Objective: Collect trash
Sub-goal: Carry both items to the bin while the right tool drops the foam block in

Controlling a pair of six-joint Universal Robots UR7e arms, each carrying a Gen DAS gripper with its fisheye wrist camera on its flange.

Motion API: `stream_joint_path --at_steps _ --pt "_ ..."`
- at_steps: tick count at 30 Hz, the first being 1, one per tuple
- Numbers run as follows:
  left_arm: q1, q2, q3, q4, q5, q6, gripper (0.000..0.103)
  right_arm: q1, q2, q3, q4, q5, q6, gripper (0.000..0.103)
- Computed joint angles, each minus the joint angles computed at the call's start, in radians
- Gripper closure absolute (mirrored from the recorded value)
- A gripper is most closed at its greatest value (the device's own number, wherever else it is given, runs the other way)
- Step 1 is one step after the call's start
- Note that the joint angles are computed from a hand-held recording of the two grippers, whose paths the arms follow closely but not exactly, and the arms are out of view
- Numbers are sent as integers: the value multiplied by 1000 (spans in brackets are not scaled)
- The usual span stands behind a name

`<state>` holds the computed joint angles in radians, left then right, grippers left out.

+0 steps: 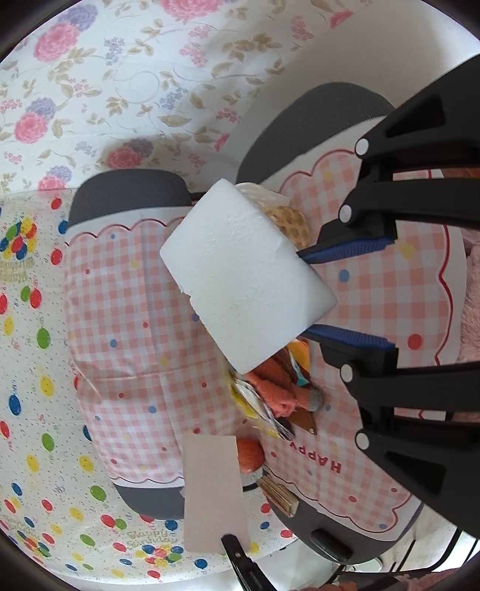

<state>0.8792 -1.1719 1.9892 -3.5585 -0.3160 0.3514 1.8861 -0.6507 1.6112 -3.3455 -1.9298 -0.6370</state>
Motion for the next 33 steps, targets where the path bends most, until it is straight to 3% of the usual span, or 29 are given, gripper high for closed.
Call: stream_joint_path --at_steps 7,12,21,26,33 --pt "-92 38 42 -55 -100 38 102 -2 -71 64 -73 -43 -15 69" --pt "-130 63 67 -6 -217 -30 102 -12 -143 147 -155 -104 -38 69" --pt "-138 129 96 82 -411 -130 102 -48 -226 294 -263 -224 -59 69" --pt "-124 182 90 117 -505 -160 102 -98 -253 376 -267 -291 -24 67" --pt "-114 235 85 149 -567 -179 102 -177 -254 424 -249 -327 24 65"
